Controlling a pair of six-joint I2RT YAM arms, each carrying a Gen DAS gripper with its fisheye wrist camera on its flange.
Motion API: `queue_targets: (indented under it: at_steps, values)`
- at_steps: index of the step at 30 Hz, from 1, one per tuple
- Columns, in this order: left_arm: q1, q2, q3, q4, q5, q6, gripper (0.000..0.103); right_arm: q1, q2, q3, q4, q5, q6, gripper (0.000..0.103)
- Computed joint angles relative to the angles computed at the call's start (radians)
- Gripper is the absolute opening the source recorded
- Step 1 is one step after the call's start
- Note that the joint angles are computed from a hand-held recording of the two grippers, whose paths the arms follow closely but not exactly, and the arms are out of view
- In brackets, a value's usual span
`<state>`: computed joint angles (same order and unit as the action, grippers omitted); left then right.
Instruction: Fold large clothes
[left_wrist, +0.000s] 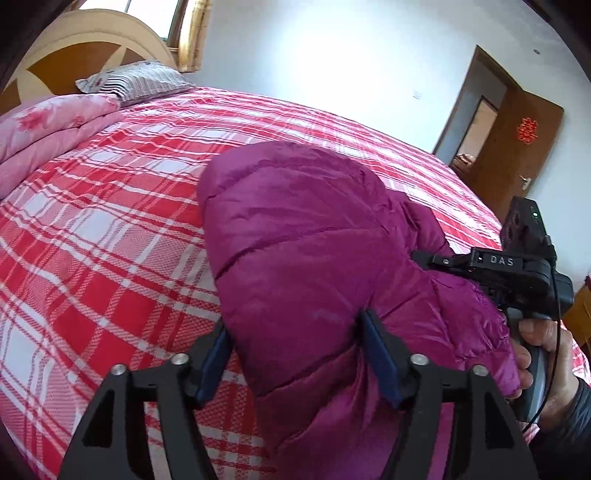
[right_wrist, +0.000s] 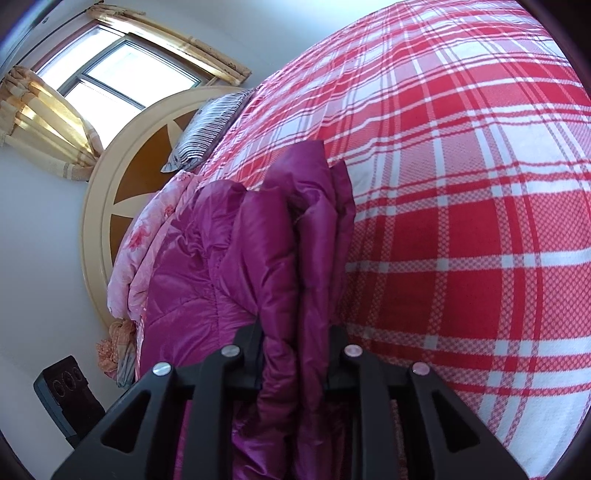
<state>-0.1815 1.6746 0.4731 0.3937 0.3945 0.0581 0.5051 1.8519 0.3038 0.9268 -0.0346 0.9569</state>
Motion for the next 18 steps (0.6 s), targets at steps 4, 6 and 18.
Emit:
queue_targets:
  at_steps: [4,6,18]
  values:
    - [-0.013,-0.030,-0.018,0.006,-0.053,0.008,0.079,0.015,-0.027,0.014,-0.072,0.029,-0.019,0.030]
    - [-0.014,-0.030,-0.025,0.018,-0.069,0.003,0.080,0.034,-0.056,0.035,-0.159,0.066,-0.035,0.033]
    - [0.068,-0.462,-0.178,-0.144,-0.062,0.021,0.081,0.246,-0.376,0.061,-0.643,0.423,0.023,0.070]
